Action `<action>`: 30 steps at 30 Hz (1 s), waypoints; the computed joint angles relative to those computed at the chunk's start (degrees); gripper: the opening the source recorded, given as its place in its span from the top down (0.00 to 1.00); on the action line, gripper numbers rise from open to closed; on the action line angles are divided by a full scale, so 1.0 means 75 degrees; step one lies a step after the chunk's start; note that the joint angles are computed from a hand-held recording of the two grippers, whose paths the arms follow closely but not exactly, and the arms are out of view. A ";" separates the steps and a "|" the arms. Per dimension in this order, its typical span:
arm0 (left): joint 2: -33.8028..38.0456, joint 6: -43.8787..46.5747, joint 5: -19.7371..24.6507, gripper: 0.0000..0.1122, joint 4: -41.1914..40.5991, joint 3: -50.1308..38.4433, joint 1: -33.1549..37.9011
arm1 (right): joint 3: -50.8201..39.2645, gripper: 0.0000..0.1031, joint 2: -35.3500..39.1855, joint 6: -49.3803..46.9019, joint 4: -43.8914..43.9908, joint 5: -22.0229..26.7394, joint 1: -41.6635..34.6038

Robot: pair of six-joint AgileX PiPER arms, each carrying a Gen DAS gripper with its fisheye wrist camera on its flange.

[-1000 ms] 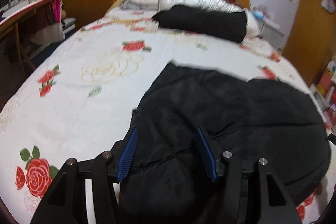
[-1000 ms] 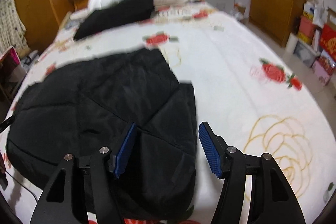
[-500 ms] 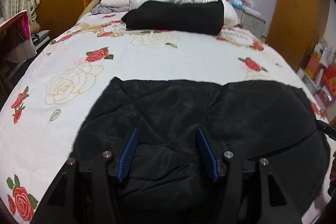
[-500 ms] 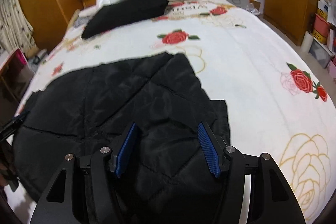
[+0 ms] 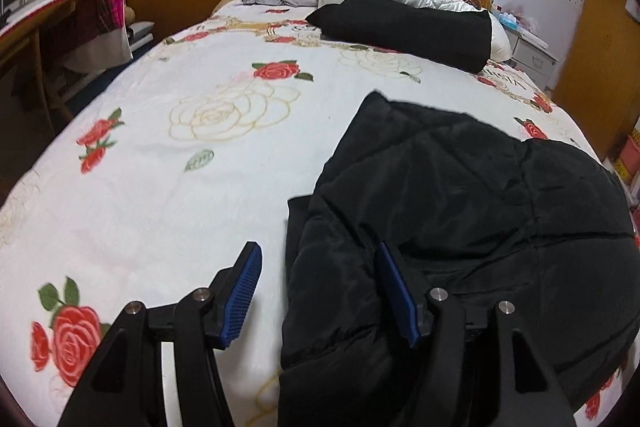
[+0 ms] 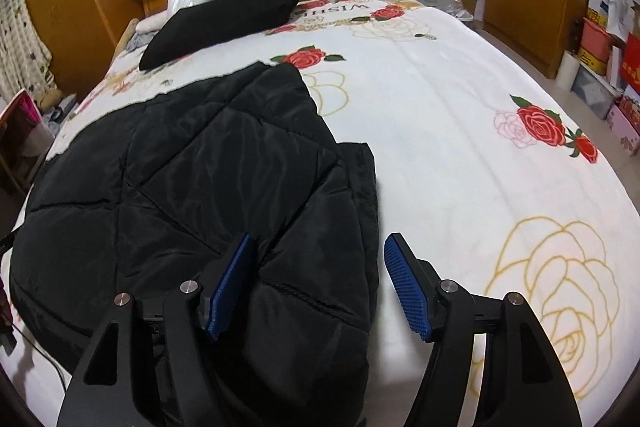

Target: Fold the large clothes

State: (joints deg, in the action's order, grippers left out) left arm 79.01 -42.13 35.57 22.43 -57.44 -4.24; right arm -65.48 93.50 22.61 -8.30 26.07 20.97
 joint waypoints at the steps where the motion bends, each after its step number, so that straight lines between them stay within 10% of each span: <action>1: 0.0000 0.0112 -0.0133 0.40 -0.0188 0.0074 0.0112 | 0.0001 0.33 0.0039 -0.0194 0.0186 -0.0019 -0.0058; 9: 0.0083 0.2359 -0.1207 0.34 -0.2880 0.0717 0.1059 | 0.0173 0.28 0.0327 -0.2721 0.2821 -0.0233 -0.0732; 20: 0.0874 0.6876 -0.1004 0.31 -0.7658 0.0624 0.2124 | 0.0032 0.27 0.1037 -0.6357 0.6740 0.0398 -0.1584; 30: 0.1310 0.7977 -0.0669 0.29 -0.8676 0.0268 0.2319 | -0.0528 0.35 0.1626 -0.7572 0.7982 0.1289 -0.1940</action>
